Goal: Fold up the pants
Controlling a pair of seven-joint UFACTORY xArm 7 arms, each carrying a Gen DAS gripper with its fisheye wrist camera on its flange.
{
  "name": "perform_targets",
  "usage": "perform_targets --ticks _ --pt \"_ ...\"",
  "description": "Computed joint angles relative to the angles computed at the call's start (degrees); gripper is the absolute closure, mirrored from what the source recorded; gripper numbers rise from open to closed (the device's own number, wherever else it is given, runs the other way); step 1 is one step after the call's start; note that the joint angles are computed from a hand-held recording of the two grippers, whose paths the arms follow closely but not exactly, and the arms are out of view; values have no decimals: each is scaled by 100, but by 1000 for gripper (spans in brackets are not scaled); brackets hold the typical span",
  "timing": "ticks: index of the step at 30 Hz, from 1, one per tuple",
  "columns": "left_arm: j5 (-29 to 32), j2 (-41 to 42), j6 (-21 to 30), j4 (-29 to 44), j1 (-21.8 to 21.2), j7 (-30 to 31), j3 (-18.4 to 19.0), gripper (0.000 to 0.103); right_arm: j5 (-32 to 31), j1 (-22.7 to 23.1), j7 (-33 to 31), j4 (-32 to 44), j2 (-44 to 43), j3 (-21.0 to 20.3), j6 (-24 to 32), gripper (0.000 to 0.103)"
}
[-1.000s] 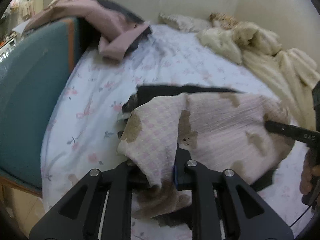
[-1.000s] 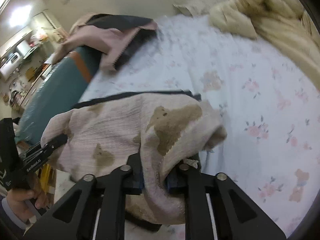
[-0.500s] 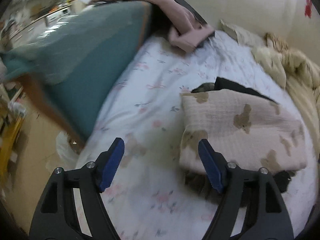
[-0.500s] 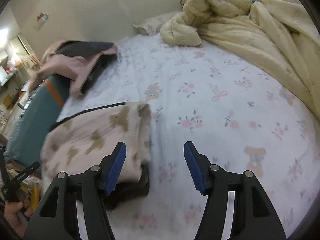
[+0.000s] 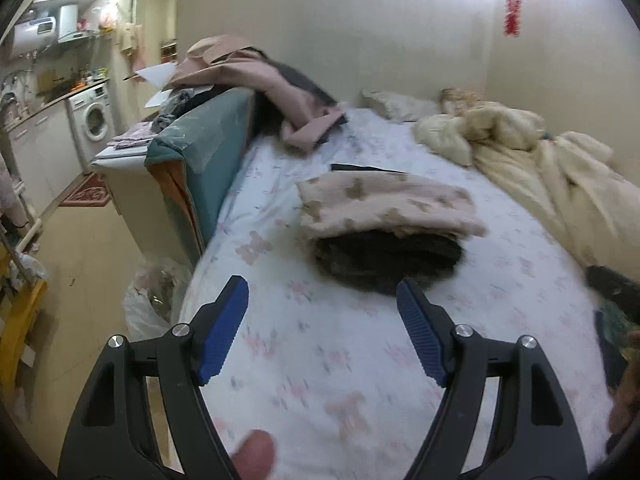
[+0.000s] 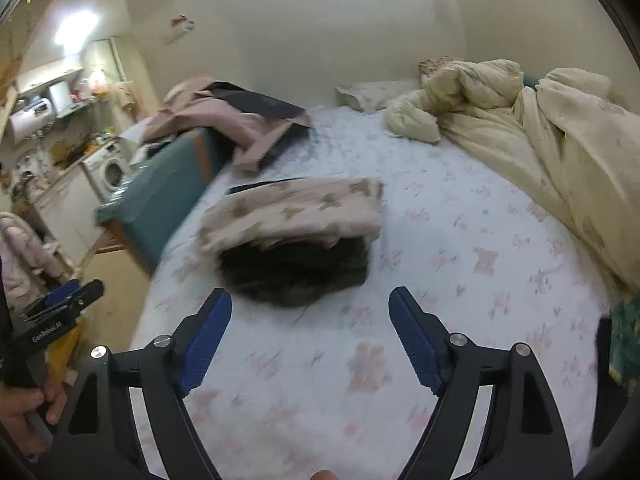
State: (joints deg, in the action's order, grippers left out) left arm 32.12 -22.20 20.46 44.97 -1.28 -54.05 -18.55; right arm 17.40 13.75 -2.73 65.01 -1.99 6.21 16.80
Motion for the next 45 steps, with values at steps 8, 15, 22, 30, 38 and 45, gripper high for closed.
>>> perform_targets --ticks 8,15,22,30,38,45 --pt "-826 -1847 448 -1268 -641 663 -57 11 -488 207 1062 -2192 -2061 226 -165 12" --pt "-1409 -2681 299 -1905 -850 611 -319 0 -1385 -45 2111 -3074 -2948 682 -373 0" --pt "-1433 -2805 323 -1963 -845 706 -622 0 -2306 -604 3021 -3245 -3269 1293 -573 0" --pt "-1479 -2756 314 -1967 -753 663 -667 0 -2605 -626 3281 -3276 -3293 1242 -654 0" --pt "-1343 -2836 82 -1991 -656 616 -823 0 -2738 -579 3319 -3266 -3325 1174 -632 0" --pt "-1414 -2927 -56 -2056 -645 627 -788 0 -2836 -634 3311 -3247 -3313 1244 -660 0"
